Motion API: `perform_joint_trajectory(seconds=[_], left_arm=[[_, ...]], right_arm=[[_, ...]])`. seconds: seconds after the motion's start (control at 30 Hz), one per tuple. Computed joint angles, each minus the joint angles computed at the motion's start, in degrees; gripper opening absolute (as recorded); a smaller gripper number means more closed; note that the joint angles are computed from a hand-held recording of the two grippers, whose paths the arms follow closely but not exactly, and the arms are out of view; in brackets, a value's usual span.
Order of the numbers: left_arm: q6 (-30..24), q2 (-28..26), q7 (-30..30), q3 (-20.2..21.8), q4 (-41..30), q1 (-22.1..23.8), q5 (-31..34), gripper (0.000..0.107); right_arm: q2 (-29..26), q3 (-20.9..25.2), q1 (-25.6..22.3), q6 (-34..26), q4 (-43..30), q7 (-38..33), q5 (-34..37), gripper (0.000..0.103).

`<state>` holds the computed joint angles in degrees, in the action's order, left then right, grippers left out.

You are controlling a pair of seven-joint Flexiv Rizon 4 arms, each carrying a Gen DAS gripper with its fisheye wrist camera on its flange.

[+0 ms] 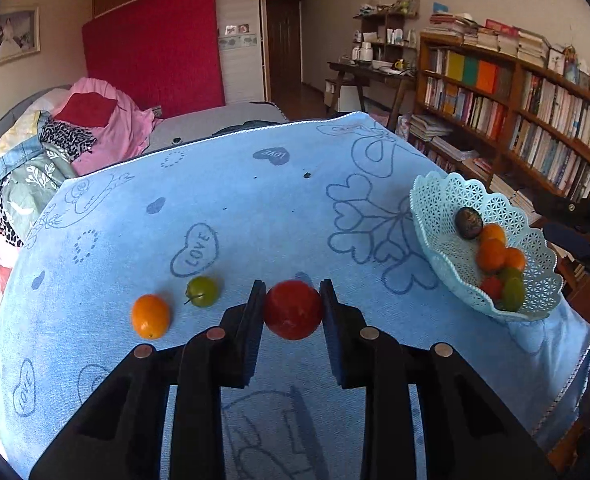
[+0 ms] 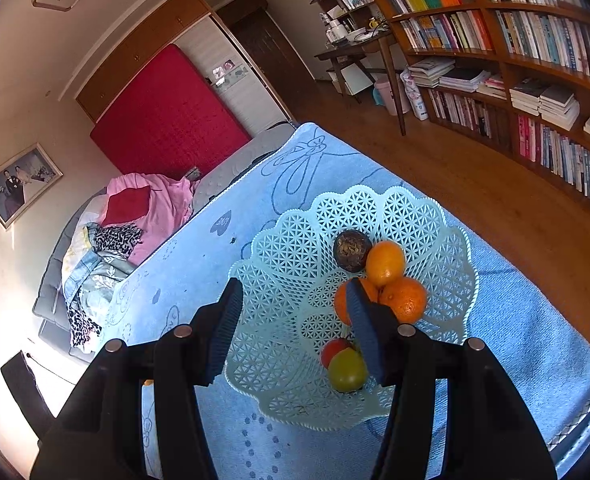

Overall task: Organize fruits
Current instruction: 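Carry the red tomato over the white basket with the left tool, then open the left tool to drop the red tomato into the basket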

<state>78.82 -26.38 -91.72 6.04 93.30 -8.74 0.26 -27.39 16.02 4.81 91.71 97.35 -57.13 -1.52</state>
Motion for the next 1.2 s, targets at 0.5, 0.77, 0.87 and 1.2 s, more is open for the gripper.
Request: perform_joint_trajectory(seconds=[0.5,0.77,0.87,1.2], left_arm=[[-1.78,-4.56,11.65,-8.99,-6.06,-0.5,-7.1,0.028],[-0.85,-4.71,14.4,-9.79,-4.94,-0.36,-10.22,0.053],[-0.99,-4.46,14.04,-9.06,-4.52,-0.45,-10.59,0.053],[-0.73,-3.39,10.77,-5.97,-3.04,-1.33,-8.86,0.078]], right_arm=[[0.41,1.04,-1.37,0.51,0.03,-0.18,1.09,0.056],[0.07,1.17,-1.3,-0.09,-0.26,-0.47,1.04,0.056],[0.1,1.07,-1.12,-0.11,-0.24,-0.55,1.12,0.056],[-0.58,3.03,-1.81,-0.37,-0.8,-2.63,1.12,0.056]])
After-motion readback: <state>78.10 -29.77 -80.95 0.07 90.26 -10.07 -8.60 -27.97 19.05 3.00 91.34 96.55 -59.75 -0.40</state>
